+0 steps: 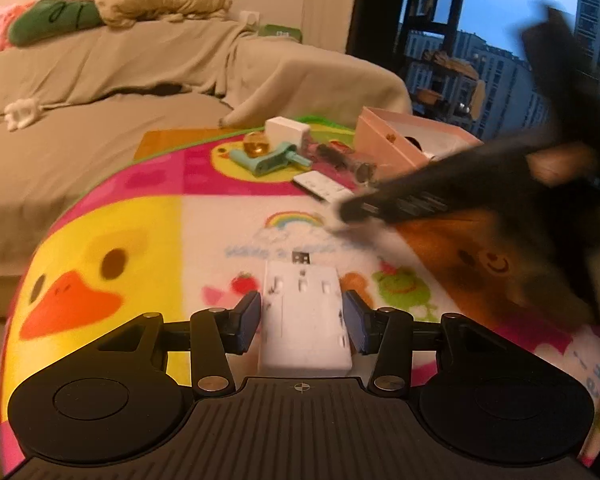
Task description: Organize rigid objects
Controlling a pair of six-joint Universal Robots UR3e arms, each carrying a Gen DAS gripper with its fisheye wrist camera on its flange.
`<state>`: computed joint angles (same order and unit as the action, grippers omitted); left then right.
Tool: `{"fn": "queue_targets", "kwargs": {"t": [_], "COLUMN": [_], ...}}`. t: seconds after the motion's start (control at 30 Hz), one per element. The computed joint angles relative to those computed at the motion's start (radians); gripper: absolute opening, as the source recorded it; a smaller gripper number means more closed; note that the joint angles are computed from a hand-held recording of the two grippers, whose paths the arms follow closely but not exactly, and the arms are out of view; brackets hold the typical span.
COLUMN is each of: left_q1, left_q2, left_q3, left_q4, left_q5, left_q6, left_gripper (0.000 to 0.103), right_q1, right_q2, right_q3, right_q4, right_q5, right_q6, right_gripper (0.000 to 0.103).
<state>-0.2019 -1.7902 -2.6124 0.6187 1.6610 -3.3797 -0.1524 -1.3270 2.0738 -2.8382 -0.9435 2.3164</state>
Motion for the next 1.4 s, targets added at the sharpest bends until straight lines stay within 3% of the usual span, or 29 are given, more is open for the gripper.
{"fn": "queue_targets", "kwargs": {"t": [0.13, 0.2, 0.27, 0.3, 0.6, 0.77, 0.93, 1.07, 1.17, 1.27, 1.4], "left_q1": [-0.032, -0.062, -0.128, -0.143, -0.262, -0.294, -0.300, -0.283, -0.237, -0.212, -0.204], "left_q2": [-0.041, -0.061, -0.095, -0.097, -0.041, -0.077, -0.212, -0.396, -0.496, -0.505, -0.420], "left_q3": [0.091, 0.121, 0.155, 0.166, 0.321, 0.578, 0.946, 1.306, 1.490, 1.407, 1.075], "left_q4": [-0.086, -0.117, -0.118, -0.129, -0.295, -0.472, -0.601, -0.611, -0.705, -0.637, -0.441], "left_q5": [0.009, 0.033, 0.097, 0.091, 0.044, 0.038, 0.069, 0.095, -0.005, -0.038, -0.029], "left_q6": [-0.005, -0.014, -0.012, -0.005, 0.044, 0.121, 0.231, 0.167, 0.103, 0.009, -0.041], "left_gripper": [0.054, 0.046, 0.023, 0.021, 0.021, 0.021, 0.021, 0.022, 0.027, 0.026, 0.026], "right_q1": [-0.206, -0.306, -0.411, -0.464, -0.906, -1.036, -1.096, -1.104, -1.088, -1.089, -1.085], "right_q2": [-0.201, -0.299, -0.383, -0.423, -0.679, -0.674, -0.633, -0.588, -0.553, -0.526, -0.491], "right_q3": [0.180, 0.226, 0.250, 0.261, 0.198, 0.145, 0.112, 0.102, 0.122, 0.138, 0.130], "right_q4": [0.109, 0.226, 0.359, 0.422, 1.082, 1.302, 1.396, 1.370, 1.255, 1.180, 1.144], "right_q5": [0.078, 0.103, 0.131, 0.146, 0.320, 0.342, 0.356, 0.383, 0.393, 0.383, 0.369], "right_q6": [-0.201, -0.317, -0.435, -0.490, -0.934, -1.111, -1.181, -1.162, -1.072, -1.018, -0.990], "right_gripper": [0.033, 0.033, 0.033, 0.033, 0.032, 0.032, 0.032, 0.032, 0.032, 0.032, 0.032]}}
